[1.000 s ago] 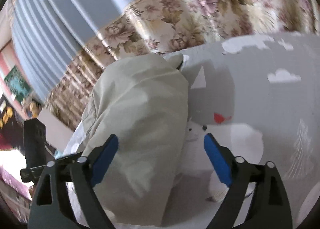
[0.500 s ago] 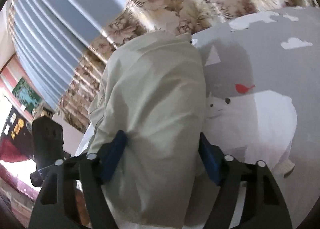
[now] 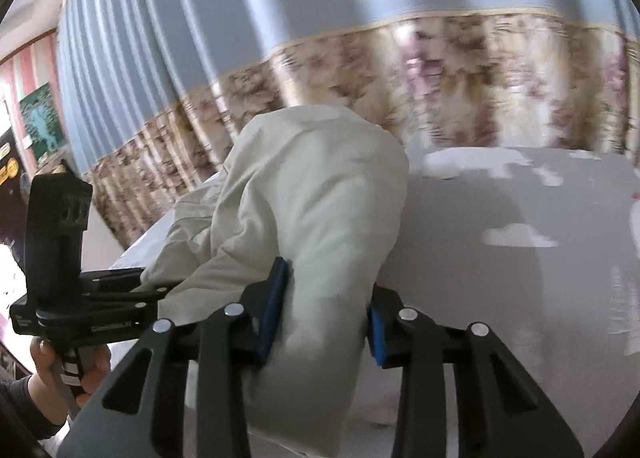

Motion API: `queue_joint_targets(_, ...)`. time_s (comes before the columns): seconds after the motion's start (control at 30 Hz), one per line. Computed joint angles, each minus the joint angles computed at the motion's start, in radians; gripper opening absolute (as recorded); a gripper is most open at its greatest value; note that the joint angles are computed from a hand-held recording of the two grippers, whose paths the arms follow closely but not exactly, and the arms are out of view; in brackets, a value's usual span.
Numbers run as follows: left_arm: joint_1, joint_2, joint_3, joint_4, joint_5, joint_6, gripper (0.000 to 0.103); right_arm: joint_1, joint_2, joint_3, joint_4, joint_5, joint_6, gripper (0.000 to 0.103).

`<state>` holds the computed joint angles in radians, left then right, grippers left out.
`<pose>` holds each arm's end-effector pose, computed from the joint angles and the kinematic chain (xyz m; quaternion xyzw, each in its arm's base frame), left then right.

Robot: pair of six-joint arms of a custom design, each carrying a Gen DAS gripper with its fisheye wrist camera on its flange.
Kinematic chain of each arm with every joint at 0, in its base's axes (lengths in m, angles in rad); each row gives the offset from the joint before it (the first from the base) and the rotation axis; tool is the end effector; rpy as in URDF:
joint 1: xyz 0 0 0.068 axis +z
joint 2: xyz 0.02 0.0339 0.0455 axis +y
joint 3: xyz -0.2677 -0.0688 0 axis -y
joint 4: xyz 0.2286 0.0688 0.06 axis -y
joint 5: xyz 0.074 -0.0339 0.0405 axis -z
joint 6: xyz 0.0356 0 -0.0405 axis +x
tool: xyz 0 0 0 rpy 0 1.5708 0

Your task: Fold large clothes

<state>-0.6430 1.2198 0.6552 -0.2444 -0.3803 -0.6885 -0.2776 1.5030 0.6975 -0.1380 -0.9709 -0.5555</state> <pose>0.1897 -0.1256 0.2158 -0.0910 0.9098 -0.0875 0.3955 0.2569 -0.0426 0.1811 -0.2591 0.8133 0.2955 0.4291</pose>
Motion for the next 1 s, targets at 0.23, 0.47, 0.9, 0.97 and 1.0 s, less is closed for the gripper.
queue_joint_targets(0.23,-0.079,0.276,0.164,0.059,-0.029,0.064,0.035,-0.155,0.239,0.249,-0.288,0.065,-0.287,0.036)
queue_joint_targets(0.47,-0.036,0.249,0.128,0.071,0.028,0.248,0.05,-0.125,0.268,0.355,-0.427,0.184,-0.543,0.039)
queue_joint_targets(0.9,-0.149,0.086,0.148,-0.187,-0.06,0.086,0.1,-0.293,0.23,0.397,-0.733,0.085,-0.733,0.061)
queue_joint_targets(0.97,-0.152,0.095,0.146,-0.167,-0.058,0.08,0.092,-0.287,0.283,0.433,-0.756,0.098,-0.723,0.06)
queue_joint_targets(1.0,-0.15,0.103,0.145,-0.151,-0.059,0.089,0.083,-0.283,0.304,0.454,-0.783,0.103,-0.729,0.06)
